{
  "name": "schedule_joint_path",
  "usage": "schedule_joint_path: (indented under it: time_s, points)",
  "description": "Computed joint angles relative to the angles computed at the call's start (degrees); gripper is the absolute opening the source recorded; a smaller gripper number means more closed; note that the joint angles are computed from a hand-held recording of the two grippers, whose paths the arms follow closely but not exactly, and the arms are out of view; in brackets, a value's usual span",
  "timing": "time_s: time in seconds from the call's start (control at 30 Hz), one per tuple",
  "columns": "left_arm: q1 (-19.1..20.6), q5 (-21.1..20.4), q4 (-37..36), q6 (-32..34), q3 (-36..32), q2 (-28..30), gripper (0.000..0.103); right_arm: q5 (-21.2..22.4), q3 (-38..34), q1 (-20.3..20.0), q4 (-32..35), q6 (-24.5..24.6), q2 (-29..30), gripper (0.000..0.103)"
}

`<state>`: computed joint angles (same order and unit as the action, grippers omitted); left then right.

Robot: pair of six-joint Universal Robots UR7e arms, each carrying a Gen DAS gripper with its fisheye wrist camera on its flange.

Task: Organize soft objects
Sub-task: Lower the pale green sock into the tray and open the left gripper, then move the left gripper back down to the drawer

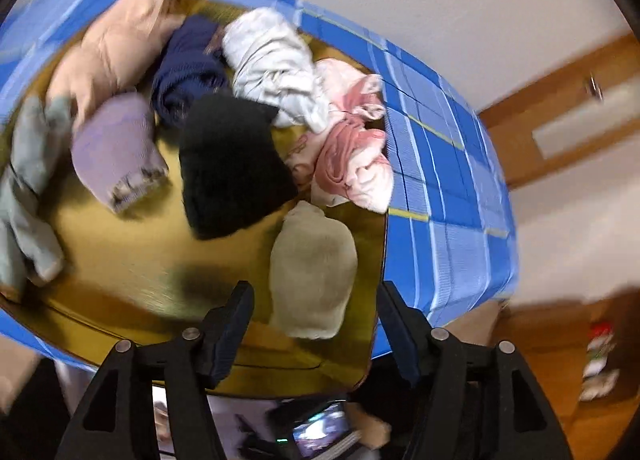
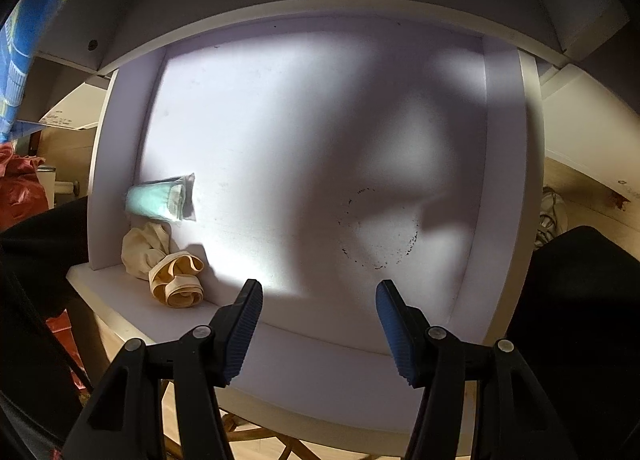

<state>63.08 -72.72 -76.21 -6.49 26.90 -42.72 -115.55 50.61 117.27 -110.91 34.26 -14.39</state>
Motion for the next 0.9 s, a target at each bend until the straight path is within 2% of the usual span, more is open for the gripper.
schedule_joint_path:
  time_s: [0.03,0.07,0.13,0.17,0.37,0.6,0.73,0.9]
  points:
    - [-0.58,2.28,-0.78,2.09,1.32,-0.68,0.06,0.04,0.06,0.01,-0.12,-0.08,-0.01,0.06]
    - [-1.18,4.67,-1.82,4.4,3.25,-1.67,0.047,0.04,0.18,-0.01,-0.19,-0.12,-0.1,0.06]
    - [-1.85,7.4,-1.04,7.02,4.02,-2.0,0.033,-0.02,0.39,-0.05,-0.3,-0.08,-0.2,0.06]
    - [-1.97,7.99,-0.22,7.32,3.83,-1.81,0.032,-0.02,0.49,-0.06,-0.39,-0.04,-0.25,0.06]
    - [-1.62,6.13,-0.35,6.79,2.75,-0.25,0.032,0.19,0.77,-0.1,-0.92,-0.42,-0.35,0.06]
    - [-2.26,6.86,-4.94,7.42,4.71,0.47,0.032,0.43,1.14,-0.2,-1.92,-0.77,-0.52,0.06]
    - [-2.75,8.47,-5.15,7.76,5.51,-0.03,0.042,0.49,1.06,-0.15,-2.2,-0.96,-0.5,0.06]
    - [-3.72,11.05,-8.72,9.3,8.47,-2.49,0.049,0.29,0.91,-0.14,-1.89,-1.01,-0.35,0.06]
